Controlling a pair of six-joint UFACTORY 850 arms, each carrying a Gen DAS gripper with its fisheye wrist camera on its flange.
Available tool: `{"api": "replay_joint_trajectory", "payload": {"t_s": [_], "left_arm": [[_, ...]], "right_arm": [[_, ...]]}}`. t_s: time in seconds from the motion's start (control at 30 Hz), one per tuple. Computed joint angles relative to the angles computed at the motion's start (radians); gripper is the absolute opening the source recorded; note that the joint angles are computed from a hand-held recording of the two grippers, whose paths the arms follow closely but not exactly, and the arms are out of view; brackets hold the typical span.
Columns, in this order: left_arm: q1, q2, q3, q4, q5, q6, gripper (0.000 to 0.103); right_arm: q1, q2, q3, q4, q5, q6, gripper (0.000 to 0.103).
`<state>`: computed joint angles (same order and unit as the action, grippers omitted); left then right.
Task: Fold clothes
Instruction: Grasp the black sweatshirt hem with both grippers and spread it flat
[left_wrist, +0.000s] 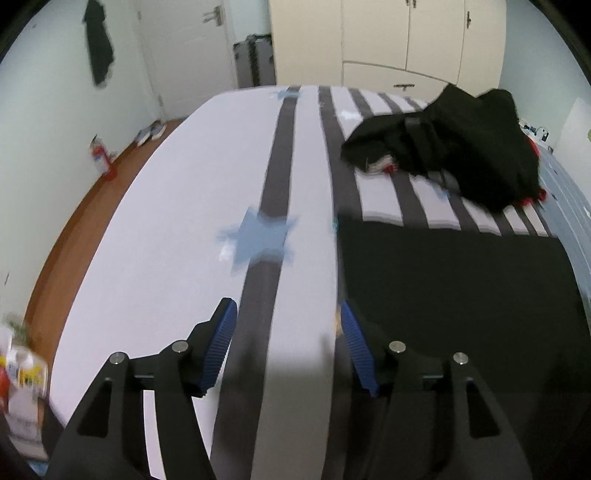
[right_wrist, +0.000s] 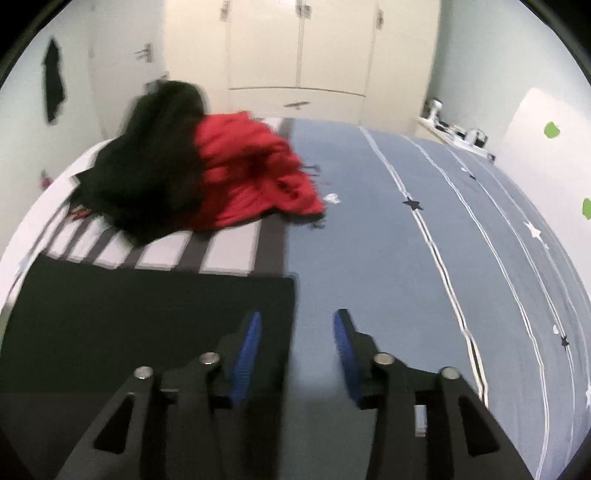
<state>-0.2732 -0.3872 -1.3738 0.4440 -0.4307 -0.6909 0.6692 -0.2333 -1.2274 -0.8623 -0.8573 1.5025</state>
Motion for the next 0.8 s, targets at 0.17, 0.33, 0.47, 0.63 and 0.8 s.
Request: {"api": "replay_joint_trajectory", "payload": {"t_s": [0.17,0.33,0.47,0.63,0.8], "left_arm": [[-0.030,0.253,0.312,-0.023,-0.053,-0.091,0.057],[-0.101,0.508,0.573,-0.107,-0.144,-0.185,0.057],[-0.193,0.663,0.706,-0.220,-0.214,-0.203,0.057],[-0.339,0.769,0.790,-0.324,-0.267,-0.171,0.057],[-0.465,0.790,0.805,-0.315,-0.248,-0.117,0.057]], "right_arm": [[0.156,0.065,0.059,0.095,0.010,0.024,0.046],[0.334,0.104,0.118,0.203,0.038,0.118,0.046],[0.477,0.101,0.133,0.283,0.026,0.202,0.046],[0.618,0.100,0.139,0.371,0.005,0.372,0.046],[0.728,0.070,0.109,0.392,-0.050,0.487,0.047]]}}
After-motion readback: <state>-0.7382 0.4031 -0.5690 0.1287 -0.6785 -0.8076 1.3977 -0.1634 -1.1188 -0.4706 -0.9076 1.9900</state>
